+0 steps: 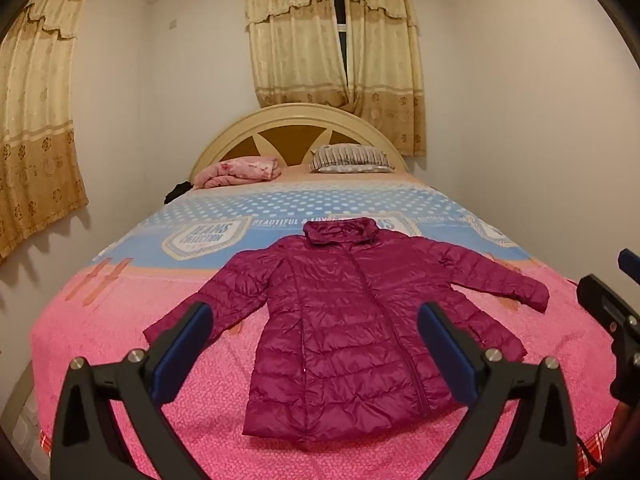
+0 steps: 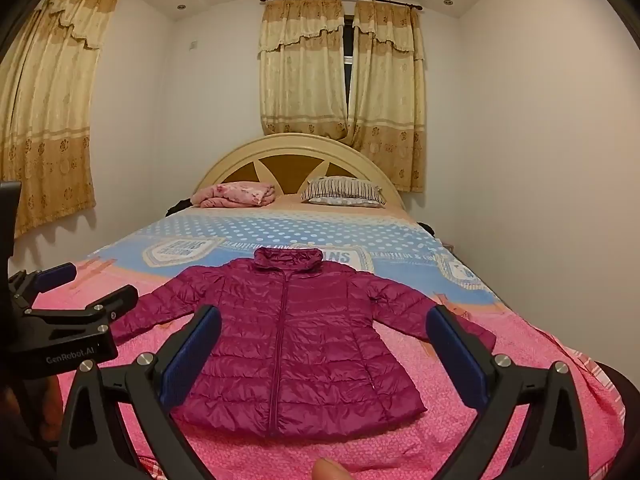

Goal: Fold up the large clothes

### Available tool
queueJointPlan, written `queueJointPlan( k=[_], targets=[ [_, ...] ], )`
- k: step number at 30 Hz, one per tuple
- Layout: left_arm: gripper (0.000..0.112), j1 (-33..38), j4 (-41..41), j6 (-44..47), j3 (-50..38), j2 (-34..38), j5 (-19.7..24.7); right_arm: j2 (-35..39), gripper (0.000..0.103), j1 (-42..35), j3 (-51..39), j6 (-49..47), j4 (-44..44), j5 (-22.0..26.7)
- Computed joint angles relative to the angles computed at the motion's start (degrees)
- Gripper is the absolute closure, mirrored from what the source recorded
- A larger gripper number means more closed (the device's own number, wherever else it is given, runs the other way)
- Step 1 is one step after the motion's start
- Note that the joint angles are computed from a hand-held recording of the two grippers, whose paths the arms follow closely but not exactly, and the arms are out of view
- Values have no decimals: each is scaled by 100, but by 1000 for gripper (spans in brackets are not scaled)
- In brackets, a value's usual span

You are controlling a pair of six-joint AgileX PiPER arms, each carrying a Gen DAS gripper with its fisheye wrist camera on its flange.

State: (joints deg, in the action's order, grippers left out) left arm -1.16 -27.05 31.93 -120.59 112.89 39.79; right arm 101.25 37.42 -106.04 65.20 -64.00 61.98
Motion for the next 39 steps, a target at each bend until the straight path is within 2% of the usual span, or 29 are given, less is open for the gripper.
queueJointPlan(
  k=[2,3,9,19,25,39],
  targets=[
    [9,-46,111,-78,104,-85,-71,-88,1,49,122,47,-54,20],
    [9,37,-28,-123,-122,43,184,-56,1,59,48,-63,33,76],
    [9,64,55,-188,-423,293,355,252,1,39,-447,-379,273,247],
    [9,93,20,-134,-411,284,310,285,1,4,-339,-292,269,142],
    [9,127,146,-306,-902,524,624,277,1,-30,-312,-315,333,96],
    [9,118,101,-198,-698,488,410,283,1,-10,-291,-302,341,101]
  ],
)
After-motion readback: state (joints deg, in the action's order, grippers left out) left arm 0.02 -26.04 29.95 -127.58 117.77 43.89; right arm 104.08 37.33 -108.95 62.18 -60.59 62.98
